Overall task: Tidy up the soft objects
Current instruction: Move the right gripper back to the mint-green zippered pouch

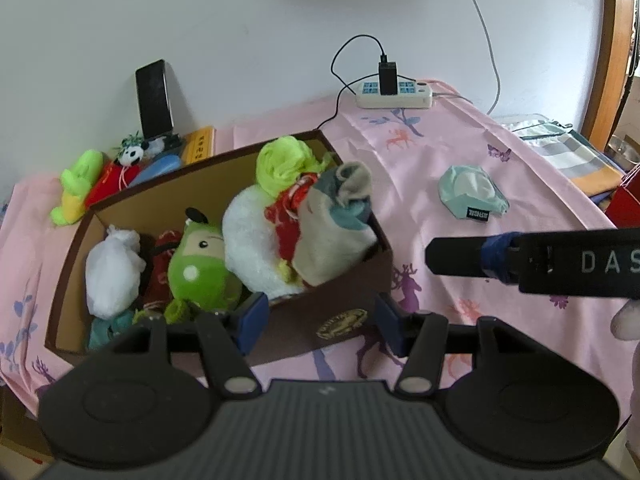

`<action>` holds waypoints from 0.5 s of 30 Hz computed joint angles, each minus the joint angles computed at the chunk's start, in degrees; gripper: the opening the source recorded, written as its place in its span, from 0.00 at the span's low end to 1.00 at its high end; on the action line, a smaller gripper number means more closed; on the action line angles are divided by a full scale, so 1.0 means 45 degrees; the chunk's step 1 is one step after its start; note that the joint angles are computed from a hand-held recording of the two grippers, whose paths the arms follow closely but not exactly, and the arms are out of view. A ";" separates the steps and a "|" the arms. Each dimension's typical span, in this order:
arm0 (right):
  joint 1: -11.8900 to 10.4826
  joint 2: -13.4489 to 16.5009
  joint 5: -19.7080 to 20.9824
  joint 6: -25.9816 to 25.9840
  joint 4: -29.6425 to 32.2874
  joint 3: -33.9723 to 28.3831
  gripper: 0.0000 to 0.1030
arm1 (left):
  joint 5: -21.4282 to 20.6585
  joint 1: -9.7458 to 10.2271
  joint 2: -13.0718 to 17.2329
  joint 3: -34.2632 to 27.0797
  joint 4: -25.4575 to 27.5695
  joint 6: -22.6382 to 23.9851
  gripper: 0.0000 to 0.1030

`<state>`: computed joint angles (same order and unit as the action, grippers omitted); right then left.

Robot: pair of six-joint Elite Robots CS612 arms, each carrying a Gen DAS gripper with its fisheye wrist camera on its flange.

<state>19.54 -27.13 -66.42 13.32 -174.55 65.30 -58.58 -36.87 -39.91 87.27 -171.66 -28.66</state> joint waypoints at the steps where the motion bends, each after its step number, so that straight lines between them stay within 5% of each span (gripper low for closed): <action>1: -0.0024 -0.0027 -0.0032 -0.0081 0.0031 0.0045 0.22 | 0.0069 -0.0042 0.0021 -0.0066 0.0174 -0.0116 0.56; 15: -0.0517 -0.0288 -0.0136 -0.0596 0.0653 0.0512 0.22 | 0.0112 -0.0393 0.0537 -0.1251 0.1701 -0.0667 0.56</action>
